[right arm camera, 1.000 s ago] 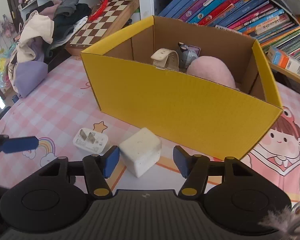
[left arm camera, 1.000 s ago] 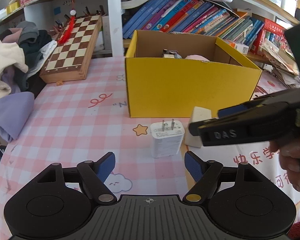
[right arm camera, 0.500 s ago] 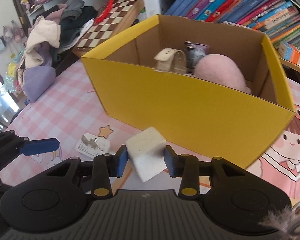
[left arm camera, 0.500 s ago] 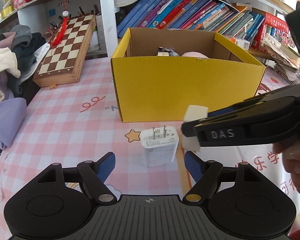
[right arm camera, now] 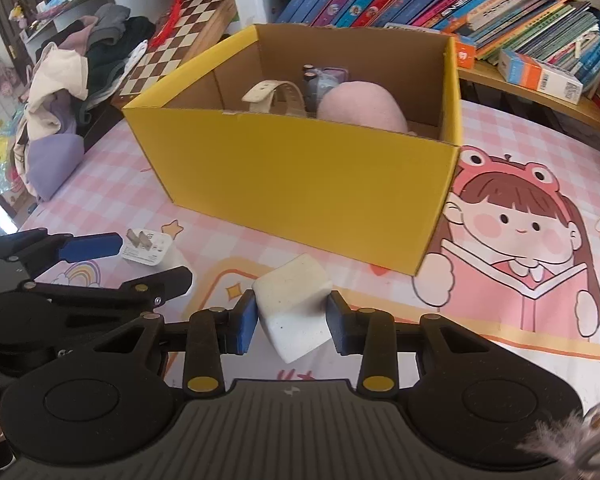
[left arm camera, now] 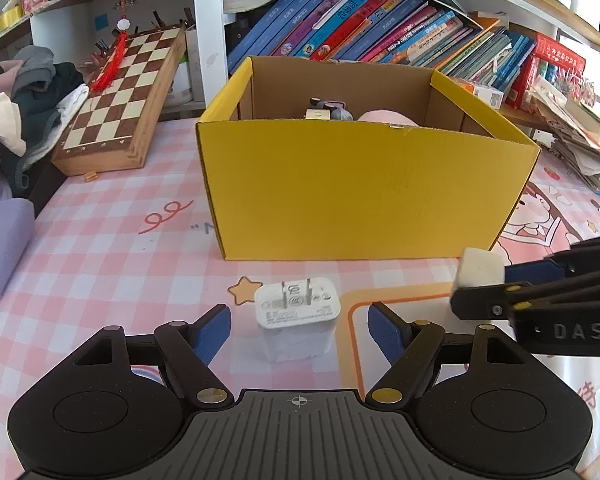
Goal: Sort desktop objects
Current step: 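Grasp the white plug charger with the left tool while the right tool grasps the white cube charger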
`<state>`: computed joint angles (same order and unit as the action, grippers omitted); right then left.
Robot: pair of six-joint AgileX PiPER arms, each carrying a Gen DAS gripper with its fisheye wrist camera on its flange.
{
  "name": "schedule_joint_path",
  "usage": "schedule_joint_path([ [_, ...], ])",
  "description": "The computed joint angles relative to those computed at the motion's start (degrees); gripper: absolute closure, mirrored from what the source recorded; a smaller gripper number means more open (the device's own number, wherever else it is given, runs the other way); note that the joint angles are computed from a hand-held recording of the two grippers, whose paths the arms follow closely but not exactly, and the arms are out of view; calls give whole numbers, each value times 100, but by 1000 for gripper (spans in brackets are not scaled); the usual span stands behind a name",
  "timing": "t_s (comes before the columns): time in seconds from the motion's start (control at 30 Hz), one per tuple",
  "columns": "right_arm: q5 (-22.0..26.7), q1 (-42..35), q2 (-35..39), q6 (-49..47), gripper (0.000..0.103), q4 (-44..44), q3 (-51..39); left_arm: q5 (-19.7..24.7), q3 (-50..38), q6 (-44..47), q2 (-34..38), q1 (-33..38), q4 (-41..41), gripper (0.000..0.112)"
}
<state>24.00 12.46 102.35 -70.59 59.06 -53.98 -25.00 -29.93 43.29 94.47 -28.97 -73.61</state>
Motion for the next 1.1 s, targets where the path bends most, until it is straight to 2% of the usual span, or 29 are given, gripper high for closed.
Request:
schedule_joint_path([
  [0.13, -16, -60, -34, 122, 69, -141, 35, -19, -90, -55, 123, 42, 48, 38],
  [0.23, -22, -93, -50, 284, 69, -297, 54, 33, -141, -53, 195, 125, 29, 46],
  [0.37, -54, -118, -118, 308, 69, -310, 117, 316, -129, -436, 239, 360, 396, 67],
  [0.43, -73, -122, -155, 297, 69, -291, 164, 375, -82, -712, 221, 420, 657, 68],
  [0.67, -152, -74, -294, 335, 69, -241, 328, 435, 77, -634, 2, 394, 647, 68],
  [1.1, -517, 292, -902, 638, 69, -179, 916, 402, 645, 105, -994, 144, 247, 68],
])
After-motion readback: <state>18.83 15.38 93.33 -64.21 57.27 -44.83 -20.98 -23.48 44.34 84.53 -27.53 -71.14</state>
